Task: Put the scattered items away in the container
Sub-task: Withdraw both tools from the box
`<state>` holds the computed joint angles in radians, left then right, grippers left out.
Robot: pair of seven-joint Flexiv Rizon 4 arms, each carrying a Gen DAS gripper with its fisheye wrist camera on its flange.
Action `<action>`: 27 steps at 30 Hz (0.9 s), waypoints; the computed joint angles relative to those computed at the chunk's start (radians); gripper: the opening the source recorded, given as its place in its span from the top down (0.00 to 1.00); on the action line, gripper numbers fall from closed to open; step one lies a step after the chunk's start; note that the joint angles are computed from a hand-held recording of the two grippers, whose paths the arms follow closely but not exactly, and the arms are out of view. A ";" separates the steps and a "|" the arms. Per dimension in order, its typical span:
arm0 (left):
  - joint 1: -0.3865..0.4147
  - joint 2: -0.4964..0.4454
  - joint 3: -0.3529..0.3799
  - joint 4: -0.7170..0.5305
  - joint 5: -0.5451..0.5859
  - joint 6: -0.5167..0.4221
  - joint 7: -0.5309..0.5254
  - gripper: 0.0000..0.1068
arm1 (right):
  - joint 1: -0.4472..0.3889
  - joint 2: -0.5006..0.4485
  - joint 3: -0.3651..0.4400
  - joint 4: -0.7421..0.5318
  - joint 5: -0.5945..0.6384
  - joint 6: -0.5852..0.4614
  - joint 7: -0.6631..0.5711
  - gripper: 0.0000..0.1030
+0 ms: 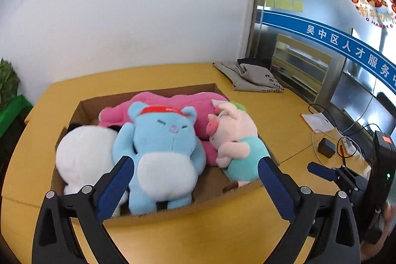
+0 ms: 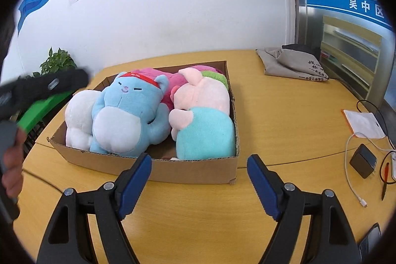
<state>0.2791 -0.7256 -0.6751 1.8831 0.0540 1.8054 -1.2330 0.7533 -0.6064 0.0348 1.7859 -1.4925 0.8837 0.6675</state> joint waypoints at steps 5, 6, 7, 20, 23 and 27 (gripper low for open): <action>0.135 0.014 -0.069 0.136 0.071 0.057 -0.042 0.04 | 0.054 -0.010 0.013 -0.023 0.074 -0.084 -0.084 0.23; 0.150 0.015 -0.077 0.150 0.084 0.057 -0.047 0.04 | 0.058 -0.009 0.012 -0.022 0.071 -0.081 -0.080 0.23; 0.159 0.016 -0.079 0.161 0.095 0.060 -0.051 0.04 | 0.064 -0.007 0.013 -0.020 0.073 -0.087 -0.077 0.23; 0.201 -0.024 -0.131 0.183 0.164 0.067 -0.073 0.04 | 0.110 0.018 0.035 -0.006 0.140 -0.196 -0.079 0.23; 0.204 -0.033 -0.135 0.185 0.168 0.063 -0.061 0.04 | 0.111 0.014 0.036 -0.009 0.143 -0.190 -0.081 0.23; 0.202 -0.049 -0.144 0.179 0.156 0.044 -0.049 0.04 | 0.110 0.020 0.037 -0.002 0.138 -0.177 -0.084 0.23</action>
<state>0.4814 -0.7745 -0.8187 2.0620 0.2100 1.8496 -1.2823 0.8629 -0.5863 0.0714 1.7842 -1.3548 0.7072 0.5835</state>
